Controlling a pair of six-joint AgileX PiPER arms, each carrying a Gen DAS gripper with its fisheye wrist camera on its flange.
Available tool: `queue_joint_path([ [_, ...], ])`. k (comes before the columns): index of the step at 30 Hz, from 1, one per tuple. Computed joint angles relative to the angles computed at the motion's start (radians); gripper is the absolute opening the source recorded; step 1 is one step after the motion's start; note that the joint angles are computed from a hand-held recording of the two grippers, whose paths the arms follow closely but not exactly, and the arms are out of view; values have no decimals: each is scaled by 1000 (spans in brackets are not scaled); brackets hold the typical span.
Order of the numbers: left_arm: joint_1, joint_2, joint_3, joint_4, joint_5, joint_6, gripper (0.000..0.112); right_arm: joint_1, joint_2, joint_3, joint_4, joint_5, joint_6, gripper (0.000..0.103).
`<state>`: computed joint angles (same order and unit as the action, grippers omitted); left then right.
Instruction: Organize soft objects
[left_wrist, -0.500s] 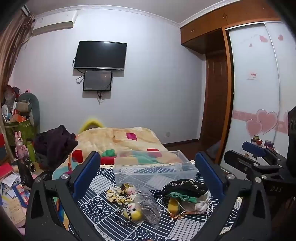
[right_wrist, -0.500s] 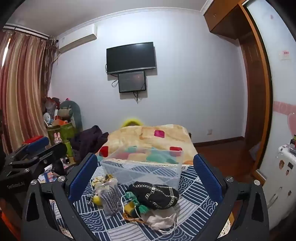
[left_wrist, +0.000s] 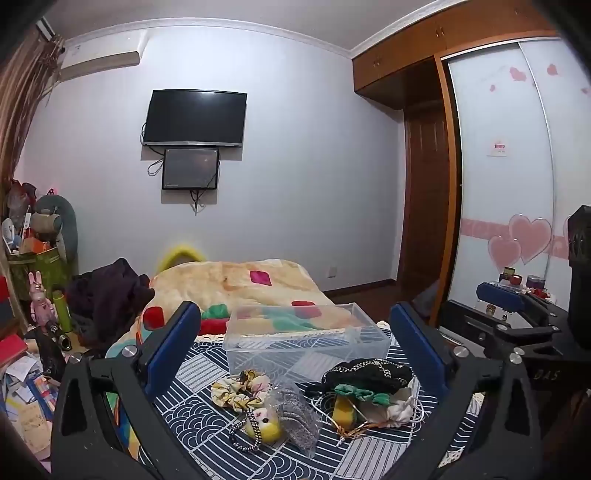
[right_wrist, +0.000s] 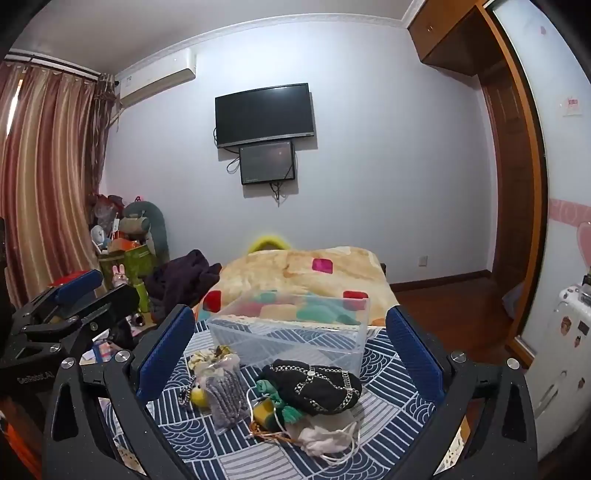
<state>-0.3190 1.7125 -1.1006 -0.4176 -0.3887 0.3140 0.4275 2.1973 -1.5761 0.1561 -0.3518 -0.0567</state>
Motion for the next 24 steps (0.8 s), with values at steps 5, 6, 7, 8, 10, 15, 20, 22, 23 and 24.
queue_joint_path([
  [5,-1,-5,7,4,-4,-7,103,0,-3,7,7,-4,0,103],
  [6,0,-6,7,8,-3,-12,103,0,-3,6,11,-5,-4,103],
  [7,-2,-5,8,6,-3,-11,103,0,-3,7,14,-6,-6,103],
  [8,-2,-5,8,5,-4,-9,103,-1,-3,7,11,-7,-2,103],
  [10,-3,-5,7,-3,-5,-1,103,-1,-5,8,8,-6,0,103],
  [15,-1,-5,7,9,-7,-14,103,-5,-6,8,-9,1,15,103],
  [20,2,-4,11,15,-8,-27,103,-6,-6,8,-10,0,18,103],
  [22,3,-4,9,13,-6,-26,103,-6,-6,9,-14,-1,23,103],
  [23,3,-4,9,12,-6,-26,103,-5,-6,9,-15,0,25,103],
  [24,4,-4,8,13,-6,-28,103,-5,-6,9,-15,-1,25,103],
])
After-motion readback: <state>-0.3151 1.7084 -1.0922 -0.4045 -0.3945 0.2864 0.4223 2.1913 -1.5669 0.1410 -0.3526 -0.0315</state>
